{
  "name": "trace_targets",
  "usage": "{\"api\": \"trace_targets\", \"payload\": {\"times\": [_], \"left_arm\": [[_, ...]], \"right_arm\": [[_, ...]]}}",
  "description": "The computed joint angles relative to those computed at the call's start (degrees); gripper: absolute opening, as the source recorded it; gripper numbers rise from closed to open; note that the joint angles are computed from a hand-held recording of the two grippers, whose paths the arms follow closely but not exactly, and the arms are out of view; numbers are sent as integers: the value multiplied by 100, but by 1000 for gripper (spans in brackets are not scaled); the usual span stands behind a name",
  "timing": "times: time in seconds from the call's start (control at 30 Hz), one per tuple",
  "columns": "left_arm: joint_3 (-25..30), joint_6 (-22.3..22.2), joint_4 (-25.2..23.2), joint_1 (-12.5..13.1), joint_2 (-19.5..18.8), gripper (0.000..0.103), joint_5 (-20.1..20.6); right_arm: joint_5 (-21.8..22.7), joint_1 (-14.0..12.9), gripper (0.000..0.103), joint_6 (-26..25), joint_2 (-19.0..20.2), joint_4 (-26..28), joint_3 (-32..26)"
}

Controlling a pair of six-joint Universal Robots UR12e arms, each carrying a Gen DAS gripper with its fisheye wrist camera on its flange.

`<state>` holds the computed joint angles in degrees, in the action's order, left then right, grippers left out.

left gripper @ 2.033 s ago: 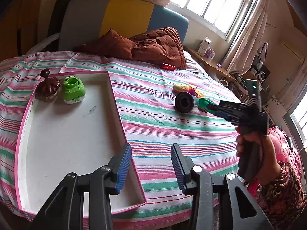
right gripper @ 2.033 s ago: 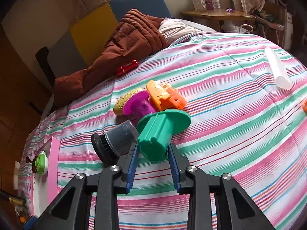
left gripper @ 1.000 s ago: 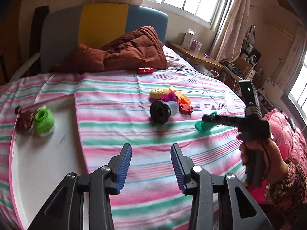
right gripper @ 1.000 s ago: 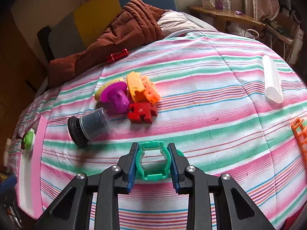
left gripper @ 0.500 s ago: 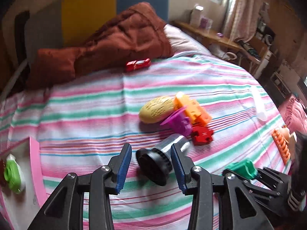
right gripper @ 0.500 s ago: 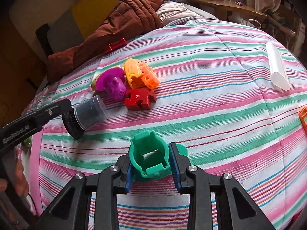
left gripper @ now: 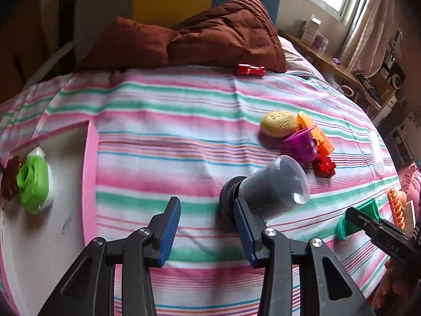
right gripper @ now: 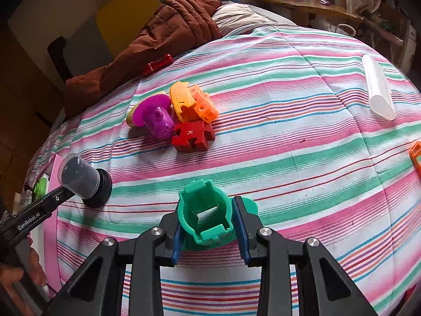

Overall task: Organize rigid objects
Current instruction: 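Close the left tool on the grey-and-black cylinder cup while the right tool holds the teal piece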

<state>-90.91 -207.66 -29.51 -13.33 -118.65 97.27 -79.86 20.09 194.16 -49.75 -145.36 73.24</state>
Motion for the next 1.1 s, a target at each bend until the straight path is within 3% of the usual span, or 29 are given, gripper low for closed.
{"api": "trace_targets", "payload": {"times": [0.13,0.27,0.33,0.4,0.6,0.97,1.1], "left_arm": [[-249,-291,380,-19,121,42,-57],[-443,-307,962,-146,206,46,93],[-452,-152,1202,-203,186,55,107],[-365,131,1264,-287,119,74,266],[-20,762,1196,-415,-119,75,447],[296,470,842,-359,-337,75,509],[301,486,926,-350,-357,70,453]], "right_arm": [[-16,2,35,-8,-8,2,10],[-28,-2,35,4,-17,2,24],[-68,7,35,-15,-10,15,10],[-117,17,36,-19,-10,19,11],[-435,97,36,-186,-12,5,16],[-877,200,35,-484,2,-86,-1],[-955,213,34,-568,-1,-121,-1]]}}
